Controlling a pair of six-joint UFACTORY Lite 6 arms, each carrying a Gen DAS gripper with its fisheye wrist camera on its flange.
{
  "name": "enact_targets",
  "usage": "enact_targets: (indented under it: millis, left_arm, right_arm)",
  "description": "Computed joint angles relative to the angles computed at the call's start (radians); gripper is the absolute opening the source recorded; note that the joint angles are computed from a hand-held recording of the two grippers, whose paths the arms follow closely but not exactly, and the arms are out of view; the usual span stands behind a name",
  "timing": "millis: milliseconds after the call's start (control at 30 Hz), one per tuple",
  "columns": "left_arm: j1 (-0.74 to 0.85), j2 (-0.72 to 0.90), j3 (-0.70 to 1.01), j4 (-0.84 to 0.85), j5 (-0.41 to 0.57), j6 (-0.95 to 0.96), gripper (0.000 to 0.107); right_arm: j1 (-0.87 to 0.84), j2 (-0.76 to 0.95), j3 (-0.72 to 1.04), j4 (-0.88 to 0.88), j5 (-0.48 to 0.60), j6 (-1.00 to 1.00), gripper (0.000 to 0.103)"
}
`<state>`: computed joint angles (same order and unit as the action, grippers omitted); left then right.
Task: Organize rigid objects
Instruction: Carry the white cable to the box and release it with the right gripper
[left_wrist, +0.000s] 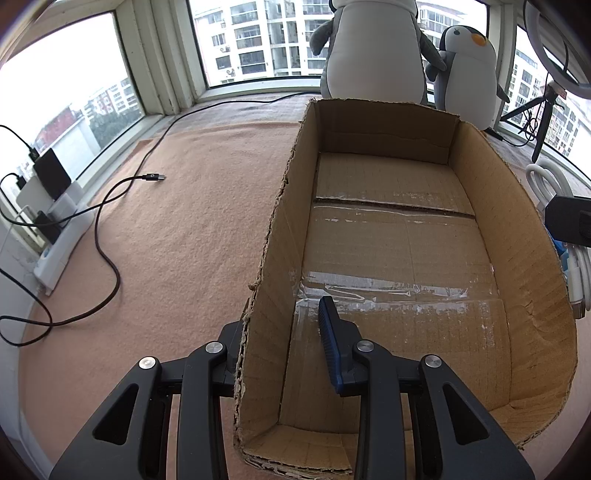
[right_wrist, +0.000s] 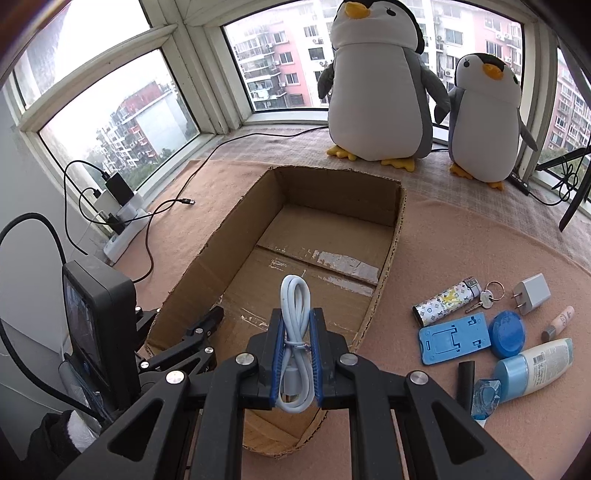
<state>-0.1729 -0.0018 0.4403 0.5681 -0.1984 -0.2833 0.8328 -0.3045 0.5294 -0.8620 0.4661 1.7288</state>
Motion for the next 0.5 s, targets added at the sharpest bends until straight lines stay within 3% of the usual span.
enact_targets:
  millis: [333, 367, 433, 500]
  left_arm:
    - [-0.001, 0.000, 0.001, -0.001, 0.002, 0.001, 0.030]
    - [-0.001, -0.001, 0.000, 0.000, 0.001, 0.000, 0.030]
    - [-0.003, 0.000, 0.003, -0.018, 0.003, 0.018, 0.030]
    - [-0.001, 0.003, 0.005, -0.017, 0.002, 0.018, 0.030]
  right_arm:
    - [0.009, 0.048, 0.026, -0.031, -0.015, 0.020, 0.014]
    - [0.011, 0.044, 0.026, -0.035, -0.013, 0.021, 0.017]
    - [0.021, 0.036, 0.027, -0.046, -0.004, 0.030, 0.043]
    - [0.042, 0.030, 0.034, -0.066, 0.029, 0.050, 0.055]
